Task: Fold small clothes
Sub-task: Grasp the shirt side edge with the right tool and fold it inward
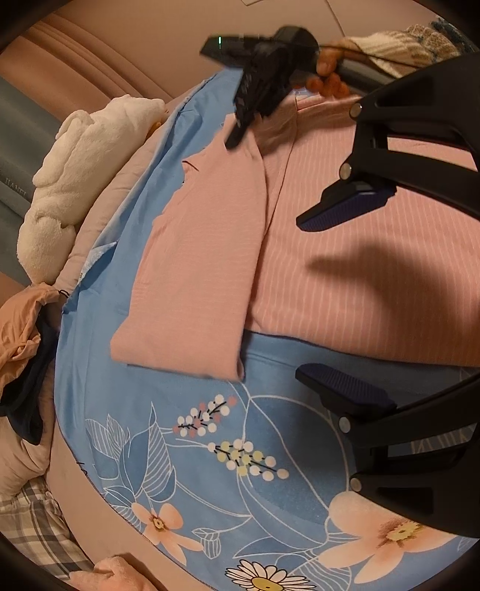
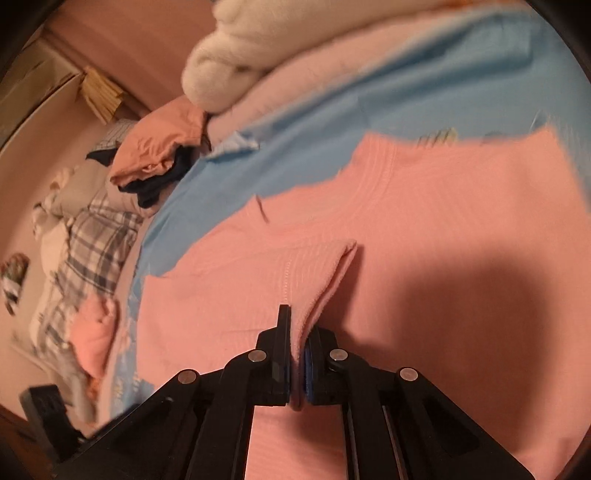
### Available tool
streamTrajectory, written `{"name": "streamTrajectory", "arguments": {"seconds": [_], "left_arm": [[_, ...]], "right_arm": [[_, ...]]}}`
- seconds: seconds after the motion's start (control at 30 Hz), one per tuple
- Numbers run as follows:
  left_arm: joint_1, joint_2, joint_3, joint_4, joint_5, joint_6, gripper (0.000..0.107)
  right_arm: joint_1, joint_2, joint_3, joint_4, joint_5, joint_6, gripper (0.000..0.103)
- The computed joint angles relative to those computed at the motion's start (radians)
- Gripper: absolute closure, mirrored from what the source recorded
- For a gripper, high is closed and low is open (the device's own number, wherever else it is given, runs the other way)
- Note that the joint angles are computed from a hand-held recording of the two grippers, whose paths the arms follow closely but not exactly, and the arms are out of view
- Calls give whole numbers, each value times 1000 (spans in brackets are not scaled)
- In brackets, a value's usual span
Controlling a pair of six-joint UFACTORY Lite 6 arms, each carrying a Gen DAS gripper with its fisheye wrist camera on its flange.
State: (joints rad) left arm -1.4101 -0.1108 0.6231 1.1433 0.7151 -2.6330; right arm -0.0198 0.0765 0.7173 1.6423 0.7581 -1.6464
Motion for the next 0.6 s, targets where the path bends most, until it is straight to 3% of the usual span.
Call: {"name": "streamTrajectory", "arguments": {"seconds": [0.17,0.27,0.47,0.6], "left_arm": [[15,22,16,17,-18,-1,33],[50,51,46,24,-42,28,33],[147,78,120,17,-70,168,33],[227,91,165,41,-91,241,33]], "right_arm": [[-208,-112,17,-115,48,51,96],[-263,-73,57,-158,37,47,96],[-236,-15,68,-162,-109,-1,96],[-236,-31,67,-200,-143,38,89]]}}
